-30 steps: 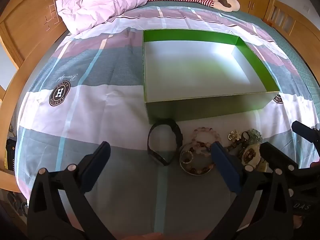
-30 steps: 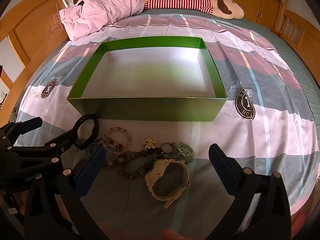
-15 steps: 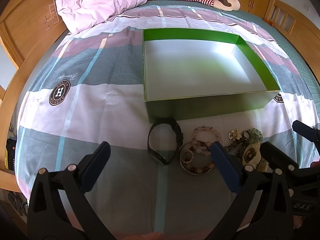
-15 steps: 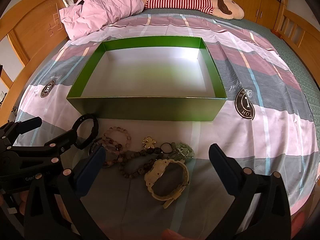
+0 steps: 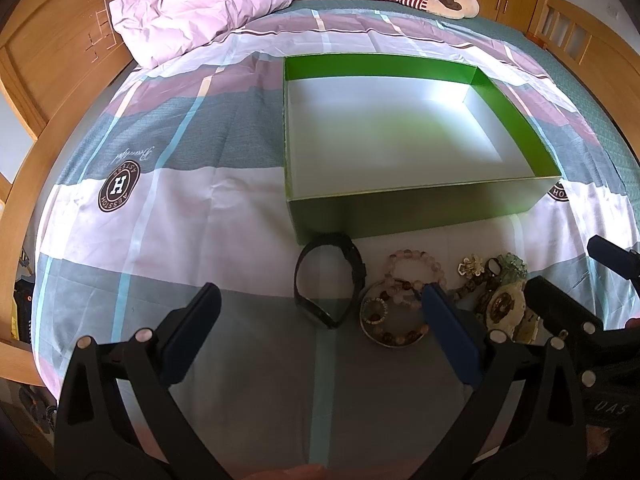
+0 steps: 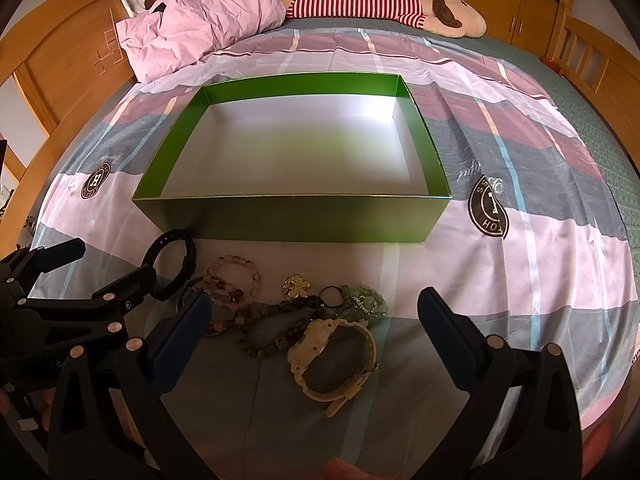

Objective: Organize jewelry

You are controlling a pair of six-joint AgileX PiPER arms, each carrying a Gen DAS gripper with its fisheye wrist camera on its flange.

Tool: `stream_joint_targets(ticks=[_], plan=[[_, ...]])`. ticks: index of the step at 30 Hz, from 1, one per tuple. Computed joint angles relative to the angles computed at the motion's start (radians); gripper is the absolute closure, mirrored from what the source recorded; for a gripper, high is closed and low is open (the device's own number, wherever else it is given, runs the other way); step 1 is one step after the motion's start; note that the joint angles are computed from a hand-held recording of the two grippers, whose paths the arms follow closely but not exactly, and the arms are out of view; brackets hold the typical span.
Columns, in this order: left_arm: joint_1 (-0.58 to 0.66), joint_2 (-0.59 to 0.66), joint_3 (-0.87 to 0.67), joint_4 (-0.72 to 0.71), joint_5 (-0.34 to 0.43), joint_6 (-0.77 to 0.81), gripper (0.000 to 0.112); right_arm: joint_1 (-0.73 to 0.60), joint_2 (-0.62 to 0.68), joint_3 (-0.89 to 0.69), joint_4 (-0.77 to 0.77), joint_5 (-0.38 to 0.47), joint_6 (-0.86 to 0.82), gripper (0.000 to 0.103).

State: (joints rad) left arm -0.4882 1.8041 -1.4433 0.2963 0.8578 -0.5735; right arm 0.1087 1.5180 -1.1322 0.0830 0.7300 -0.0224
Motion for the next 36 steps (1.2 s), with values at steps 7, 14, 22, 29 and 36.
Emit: stream_joint_targets(ticks=[7, 14, 22, 29, 36], plan=[[0.005, 0.004, -0.002, -0.006, -0.003, 0.008, 0.012, -0.001, -0.001, 0.002, 0.0, -0.002, 0.0, 0.002], [0.005, 0.005, -0.004, -0.006, -0.001, 0.009, 0.012, 0.003, 0.001, 0.001, -0.006, -0.002, 0.008, 0.002], [0.006, 0.005, -0.006, -0.008, 0.002, 0.012, 0.012, 0.001, -0.001, 0.004, -0.004, -0.003, 0.004, 0.002], [0.007, 0.004, -0.005, -0.009, 0.002, 0.013, 0.012, -0.001, 0.0, 0.004, -0.003, -0.004, 0.002, 0.002], [0.006, 0.006, -0.007, -0.009, 0.004, 0.013, 0.012, -0.001, 0.002, 0.003, -0.002, -0.004, 0.001, 0.002]])
